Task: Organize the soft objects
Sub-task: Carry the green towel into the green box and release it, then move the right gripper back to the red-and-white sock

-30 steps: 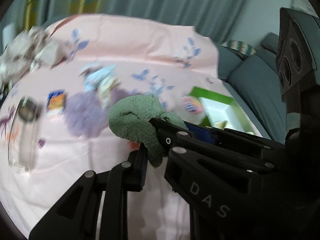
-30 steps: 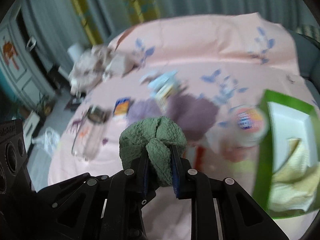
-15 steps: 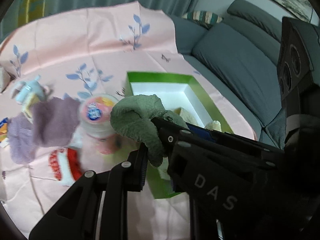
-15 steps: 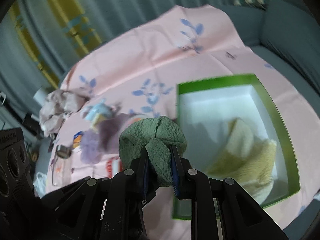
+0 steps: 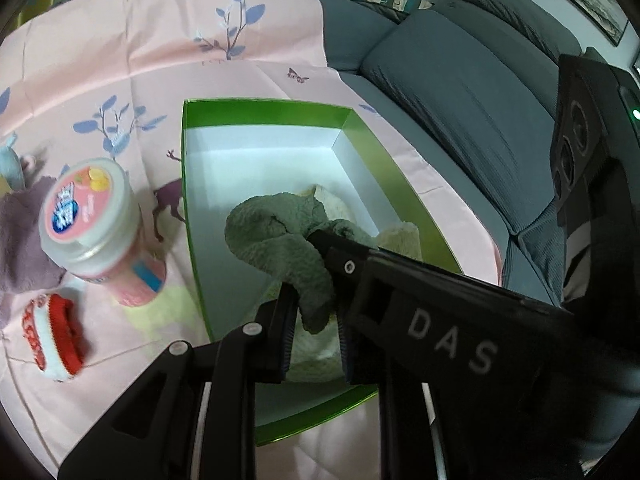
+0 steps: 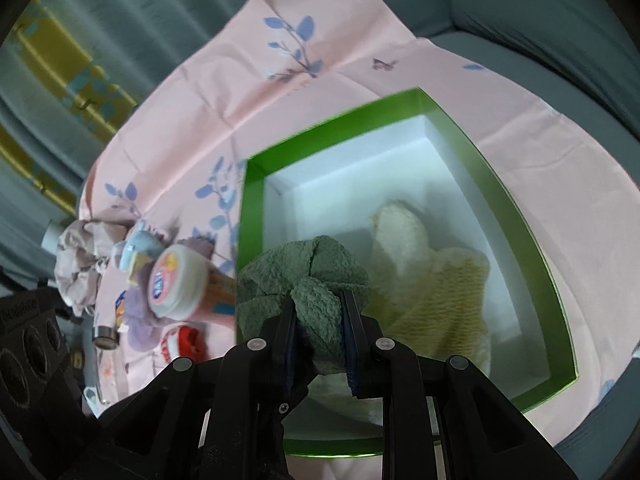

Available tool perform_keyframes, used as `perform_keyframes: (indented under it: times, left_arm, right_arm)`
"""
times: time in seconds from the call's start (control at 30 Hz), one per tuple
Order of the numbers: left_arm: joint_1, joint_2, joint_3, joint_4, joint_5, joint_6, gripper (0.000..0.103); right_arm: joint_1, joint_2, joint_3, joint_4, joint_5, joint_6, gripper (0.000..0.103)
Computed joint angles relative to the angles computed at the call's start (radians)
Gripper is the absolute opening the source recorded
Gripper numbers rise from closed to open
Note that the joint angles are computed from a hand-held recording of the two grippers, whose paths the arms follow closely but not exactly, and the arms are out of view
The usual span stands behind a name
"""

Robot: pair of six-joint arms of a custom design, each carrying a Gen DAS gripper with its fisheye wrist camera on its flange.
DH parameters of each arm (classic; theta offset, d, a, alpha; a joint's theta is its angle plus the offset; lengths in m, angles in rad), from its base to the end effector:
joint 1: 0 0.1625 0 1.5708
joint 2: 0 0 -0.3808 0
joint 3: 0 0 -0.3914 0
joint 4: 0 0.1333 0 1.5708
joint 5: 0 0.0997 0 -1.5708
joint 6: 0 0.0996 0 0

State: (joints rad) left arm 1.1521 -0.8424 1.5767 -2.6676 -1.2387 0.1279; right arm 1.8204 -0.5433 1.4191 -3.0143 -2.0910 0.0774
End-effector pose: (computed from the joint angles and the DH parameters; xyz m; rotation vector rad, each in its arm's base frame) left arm -0.1212 -0.6801 0.1317 0.6755 2.7295 -0.5779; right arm 0.2559 -0.6645 0.0395 0.0224 -2.6016 0.8590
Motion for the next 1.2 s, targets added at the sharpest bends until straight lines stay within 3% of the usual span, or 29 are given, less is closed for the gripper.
perform_keyframes:
  times: [0.27,0.37,0.43,0.57,0.63,0.83,0.97,1.2]
  left_arm:
    - [-0.002,-0.031,0.027,-0.001,0.008,-0.020,0.023]
    - [-0.001,-0.067,0.068,-0.039,0.002,-0.022,0.031]
    - [0.005,-0.091,0.096,-0.067,-0.020,-0.025,0.046]
    - [0.006,-0.141,0.140,-0.075,-0.048,-0.040,0.053]
    - [0.001,-0.166,0.165,-0.092,-0.033,-0.056,0.070]
    - [0.007,-0.282,0.275,-0.207,-0.008,-0.081,0.084]
    - [0.029,-0.362,0.343,-0.254,0.052,-0.072,0.091]
    - [0.092,-0.449,0.400,-0.296,0.249,-0.127,0.092]
  right_arm:
    - [0.006,-0.003,0.004,-0.005,-0.031,0.007,0.023]
    - [0.013,-0.004,0.009,-0.026,-0.026,0.000,0.039]
    - [0.019,-0.004,0.017,-0.061,-0.028,-0.007,0.046]
    - [0.038,0.005,0.021,-0.118,-0.050,-0.021,0.058]
    - [0.045,0.003,0.029,-0.147,-0.033,-0.039,0.066]
    - [0.081,0.028,0.012,-0.198,-0.041,-0.086,0.078]
    - [0.096,0.047,-0.007,-0.191,-0.006,-0.115,0.082]
    - [0.125,0.092,-0.063,-0.103,0.017,-0.107,0.082]
